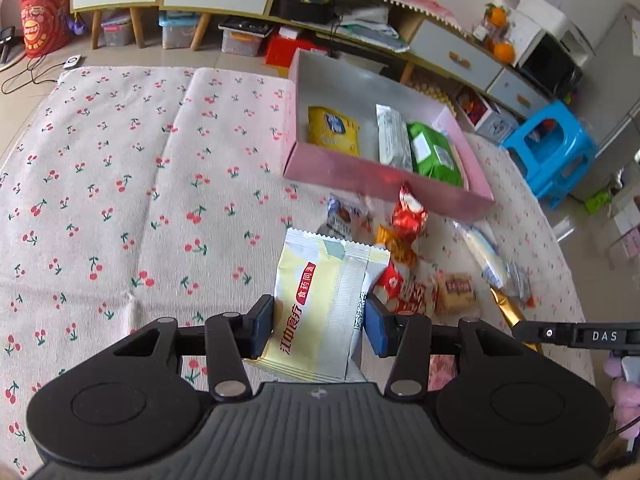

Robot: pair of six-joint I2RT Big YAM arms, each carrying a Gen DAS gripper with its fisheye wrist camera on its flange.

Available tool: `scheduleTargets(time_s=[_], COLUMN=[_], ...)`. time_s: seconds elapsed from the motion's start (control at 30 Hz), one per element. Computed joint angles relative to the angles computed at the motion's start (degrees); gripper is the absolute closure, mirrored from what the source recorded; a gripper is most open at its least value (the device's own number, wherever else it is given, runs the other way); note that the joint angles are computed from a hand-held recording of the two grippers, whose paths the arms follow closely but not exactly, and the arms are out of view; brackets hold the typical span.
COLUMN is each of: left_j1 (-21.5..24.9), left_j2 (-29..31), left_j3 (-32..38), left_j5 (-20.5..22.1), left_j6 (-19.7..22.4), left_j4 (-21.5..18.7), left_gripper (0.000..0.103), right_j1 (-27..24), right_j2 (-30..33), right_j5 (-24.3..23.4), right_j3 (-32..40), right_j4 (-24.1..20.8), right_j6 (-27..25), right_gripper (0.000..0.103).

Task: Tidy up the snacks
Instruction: 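Carry cream-yellow pack into pink box with left tool while right tool places gold bar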

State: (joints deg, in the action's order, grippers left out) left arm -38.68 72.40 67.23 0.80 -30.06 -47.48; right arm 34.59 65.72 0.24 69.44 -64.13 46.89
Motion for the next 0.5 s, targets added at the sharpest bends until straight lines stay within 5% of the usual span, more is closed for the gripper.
scheduleTargets(time_s=[0.5], left_j1=[0.41], left_j2=[4.68], left_j3=[4.74], left_j5=[-2.1], left_j6=[-5.01], left_j4=[4.11], left_gripper=[0.059], right_j1=[-3.32], right_j2=[3.14], right_j5=[-3.97], right_j3=[4.51], right_j4=[9.11], right_j6=[4.06], right_gripper=[0.074])
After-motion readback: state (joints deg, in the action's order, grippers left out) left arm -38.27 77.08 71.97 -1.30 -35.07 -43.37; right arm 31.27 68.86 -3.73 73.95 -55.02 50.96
